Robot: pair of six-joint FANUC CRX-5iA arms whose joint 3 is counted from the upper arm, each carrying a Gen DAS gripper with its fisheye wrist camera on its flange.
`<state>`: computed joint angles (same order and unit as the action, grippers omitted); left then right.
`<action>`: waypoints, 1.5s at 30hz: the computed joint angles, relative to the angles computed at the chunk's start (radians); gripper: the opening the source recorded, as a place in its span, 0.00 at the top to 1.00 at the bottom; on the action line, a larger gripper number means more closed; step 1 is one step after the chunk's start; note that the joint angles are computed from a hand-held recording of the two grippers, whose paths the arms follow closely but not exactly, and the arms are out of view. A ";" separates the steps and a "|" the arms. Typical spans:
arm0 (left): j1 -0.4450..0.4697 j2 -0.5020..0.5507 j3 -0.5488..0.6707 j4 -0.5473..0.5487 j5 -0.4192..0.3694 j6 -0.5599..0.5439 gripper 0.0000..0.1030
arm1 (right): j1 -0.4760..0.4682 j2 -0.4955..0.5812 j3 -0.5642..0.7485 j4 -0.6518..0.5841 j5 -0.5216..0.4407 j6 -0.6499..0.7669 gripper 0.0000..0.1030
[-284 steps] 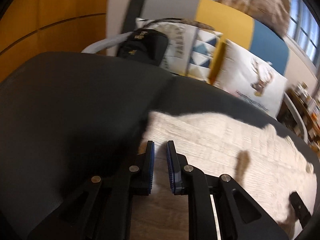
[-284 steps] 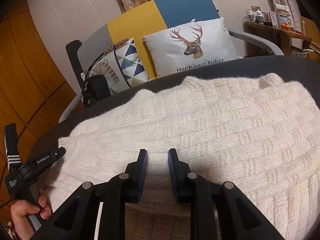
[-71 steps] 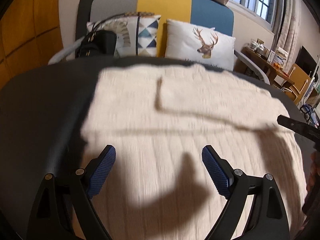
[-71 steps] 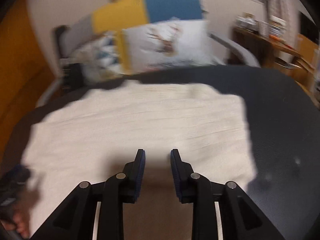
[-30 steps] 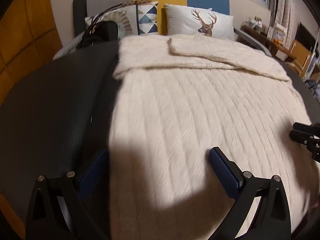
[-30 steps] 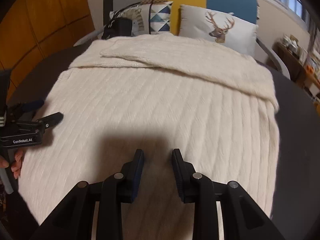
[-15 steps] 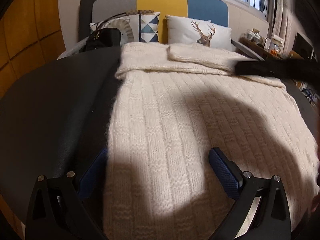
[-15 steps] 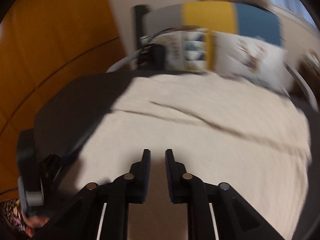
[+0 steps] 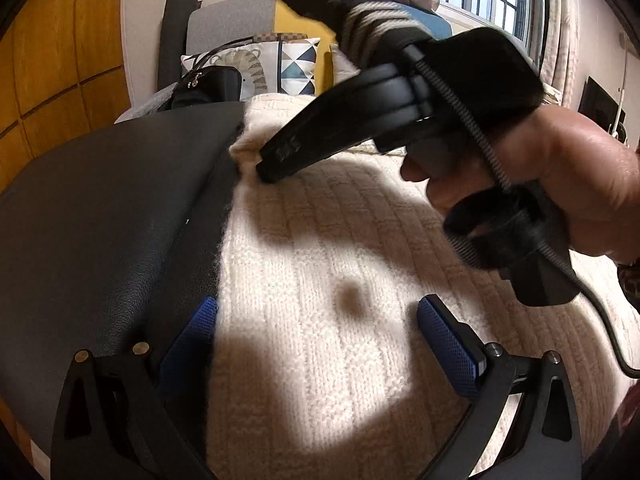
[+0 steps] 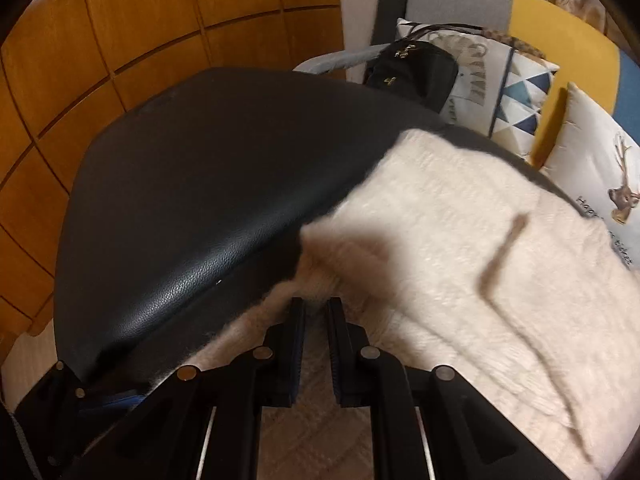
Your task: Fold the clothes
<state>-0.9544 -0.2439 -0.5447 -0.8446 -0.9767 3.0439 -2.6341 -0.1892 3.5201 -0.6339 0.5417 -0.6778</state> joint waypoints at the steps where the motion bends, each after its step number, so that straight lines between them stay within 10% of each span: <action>1: 0.000 0.001 0.000 -0.001 -0.001 0.001 0.01 | 0.007 -0.007 -0.010 0.026 -0.012 -0.008 0.90; 6: 0.001 0.001 0.000 0.000 0.000 0.001 0.01 | 0.057 -0.025 -0.030 0.175 -0.153 -0.085 0.90; 15: -0.002 0.002 0.007 0.002 -0.005 -0.001 0.01 | 0.035 0.007 0.082 -0.388 -0.114 0.308 0.89; 20: -0.016 0.004 0.009 -0.003 -0.012 0.014 0.01 | 0.029 -0.096 -0.097 -0.011 -0.028 0.040 0.92; 33: -0.010 -0.004 0.009 0.006 -0.009 -0.002 0.01 | 0.056 -0.120 -0.095 -0.097 -0.083 0.074 0.88; 39: -0.010 0.000 0.017 0.011 -0.017 -0.011 0.01 | 0.096 0.054 0.160 -0.582 -0.194 0.399 0.80; 45: -0.002 0.008 0.033 0.032 -0.032 -0.038 0.01 | -0.051 0.177 0.262 -0.277 -0.189 -0.008 0.80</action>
